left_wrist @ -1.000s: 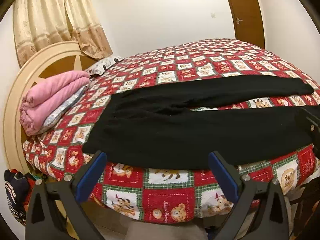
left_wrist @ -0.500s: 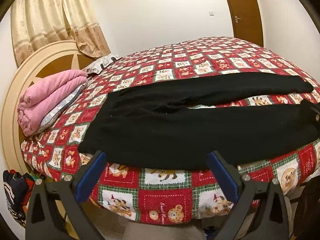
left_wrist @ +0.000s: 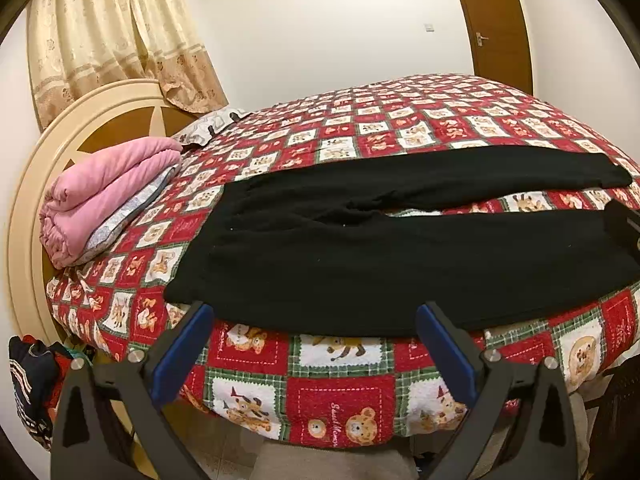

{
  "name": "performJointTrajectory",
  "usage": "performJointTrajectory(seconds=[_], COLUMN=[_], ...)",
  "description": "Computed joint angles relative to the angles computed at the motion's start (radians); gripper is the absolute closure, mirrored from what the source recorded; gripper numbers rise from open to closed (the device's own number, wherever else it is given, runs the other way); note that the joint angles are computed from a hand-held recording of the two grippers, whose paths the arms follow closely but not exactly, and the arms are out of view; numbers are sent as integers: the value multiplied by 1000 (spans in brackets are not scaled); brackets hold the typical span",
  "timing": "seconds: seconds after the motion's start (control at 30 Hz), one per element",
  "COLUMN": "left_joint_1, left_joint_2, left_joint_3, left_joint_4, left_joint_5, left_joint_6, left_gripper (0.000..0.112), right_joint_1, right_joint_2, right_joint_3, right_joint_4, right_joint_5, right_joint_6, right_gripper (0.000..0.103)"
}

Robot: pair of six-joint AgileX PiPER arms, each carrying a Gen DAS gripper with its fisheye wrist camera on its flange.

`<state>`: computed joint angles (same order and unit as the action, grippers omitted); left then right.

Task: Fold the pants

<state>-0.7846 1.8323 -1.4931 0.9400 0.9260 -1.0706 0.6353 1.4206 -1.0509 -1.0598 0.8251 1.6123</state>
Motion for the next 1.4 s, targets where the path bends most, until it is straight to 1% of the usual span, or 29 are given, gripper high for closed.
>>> performJointTrajectory(seconds=[0.3,0.67,0.87,1.1,1.23,1.3,1.33,1.4], left_joint_1=[5,34,75,121,154,180,193,256], left_joint_2=[6,21,64,147,202,224,230,250], left_joint_3=[-2,-3,-54,-161,-241,-280,-294,-354], left_joint_4=[-9,-41,-88,-147,-200,-246,-273,-402], left_joint_5=[-2,-23,-28,-5,4,-8,-15,-30], left_joint_6=[8,23,80,166,246,314,348,487], left_gripper=[9,9,9,9,9,9,9,9], right_joint_1=[-9,-25,-67,-129,-181,-210,-230,-268], right_joint_2=[4,24,49,89,119,141,154,188], right_joint_3=[-1,-8,-7,-14,-45,-71,-94,-156], right_joint_4=[11,35,66,101,157,196,233,315], right_joint_5=[-9,-22,-56,-118,-174,-200,-215,-229], right_joint_6=[-12,-35,-78,-146,-248,-321,-389,-545], right_gripper=[1,1,1,1,1,1,1,1])
